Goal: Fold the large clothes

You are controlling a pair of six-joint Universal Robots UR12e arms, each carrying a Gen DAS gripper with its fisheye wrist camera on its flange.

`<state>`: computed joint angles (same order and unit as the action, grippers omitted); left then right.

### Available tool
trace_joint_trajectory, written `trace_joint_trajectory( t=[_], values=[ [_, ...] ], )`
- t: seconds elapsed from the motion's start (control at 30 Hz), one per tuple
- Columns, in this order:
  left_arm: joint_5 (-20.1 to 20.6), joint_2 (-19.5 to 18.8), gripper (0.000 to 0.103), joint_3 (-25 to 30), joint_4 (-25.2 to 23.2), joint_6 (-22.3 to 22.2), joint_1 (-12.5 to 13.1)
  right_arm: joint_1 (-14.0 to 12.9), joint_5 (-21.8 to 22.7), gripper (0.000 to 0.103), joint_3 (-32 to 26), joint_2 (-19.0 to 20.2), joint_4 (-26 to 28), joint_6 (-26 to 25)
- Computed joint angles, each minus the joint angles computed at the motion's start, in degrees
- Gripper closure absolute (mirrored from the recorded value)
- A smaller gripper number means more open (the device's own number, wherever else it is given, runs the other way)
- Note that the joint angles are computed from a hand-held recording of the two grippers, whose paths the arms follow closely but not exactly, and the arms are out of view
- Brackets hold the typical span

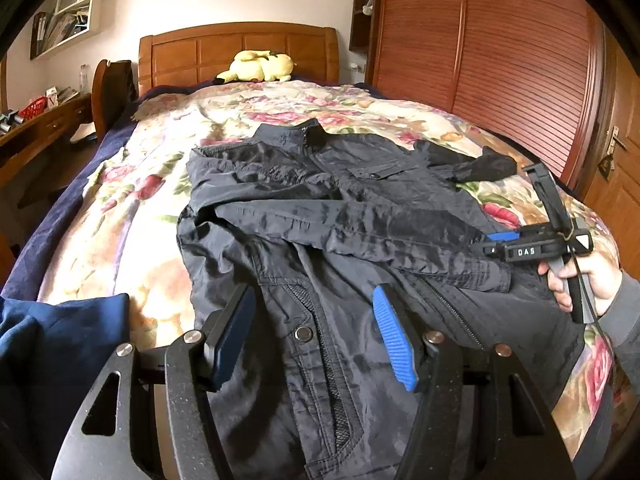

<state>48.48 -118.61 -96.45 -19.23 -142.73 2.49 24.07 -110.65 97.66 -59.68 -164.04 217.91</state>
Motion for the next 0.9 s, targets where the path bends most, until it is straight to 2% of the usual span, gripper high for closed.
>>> trace_joint_trajectory(
  t=[0.1,0.13,0.2,0.23,0.3,0.37,0.47,0.57,0.73,0.77,0.83,0.9],
  values=[
    [0.1,0.0,0.04,0.1,0.4,-0.5,-0.1,0.6,0.0,0.044,0.2,0.0,-0.6,-1.7],
    [0.3,0.0,0.04,0.1,0.6,-0.7,-0.1,0.9,-0.4,0.048,0.0,0.1,-0.5,-3.2],
    [0.6,0.0,0.04,0.1,0.6,-0.9,-0.2,1.5,-1.2,0.06,0.4,0.0,-0.8,-4.9],
    [0.5,-0.1,0.04,0.2,0.5,-1.0,-0.2,1.5,0.4,0.08,0.6,0.0,-2.3,-6.3],
    [0.5,-0.1,0.04,0.2,0.6,-1.6,-0.2,1.9,-0.4,0.084,0.2,0.1,-1.9,-8.0],
    [0.9,-0.2,0.04,0.1,0.9,-1.9,-0.3,2.0,-0.8,0.095,0.8,-0.4,-2.7,-9.9],
    [1.5,-0.1,0.04,0.0,1.5,-2.3,-0.4,2.4,-2.8,0.099,1.2,-0.8,-4.3,-11.4],
    [1.3,-0.3,0.04,0.1,1.8,-3.0,-0.3,3.0,-7.4,0.1,1.7,-1.5,-7.3,-12.5],
    [0.4,-0.5,0.04,0.5,1.2,-3.8,0.0,3.9,-18.6,0.1,0.2,-2.1,-6.6,-13.7],
    [0.4,-0.5,0.04,0.5,1.1,-3.9,0.0,4.0,-18.9,0.1,0.2,-2.2,-6.6,-13.1],
    [0.4,-0.4,0.04,0.4,1.3,-3.8,0.1,3.4,-15.5,0.1,0.9,-2.8,-7.9,-11.7],
    [0.5,-0.3,0.04,0.3,1.5,-3.8,0.1,3.8,-15.4,0.1,0.8,-2.5,-7.4,-11.2]
  ],
)
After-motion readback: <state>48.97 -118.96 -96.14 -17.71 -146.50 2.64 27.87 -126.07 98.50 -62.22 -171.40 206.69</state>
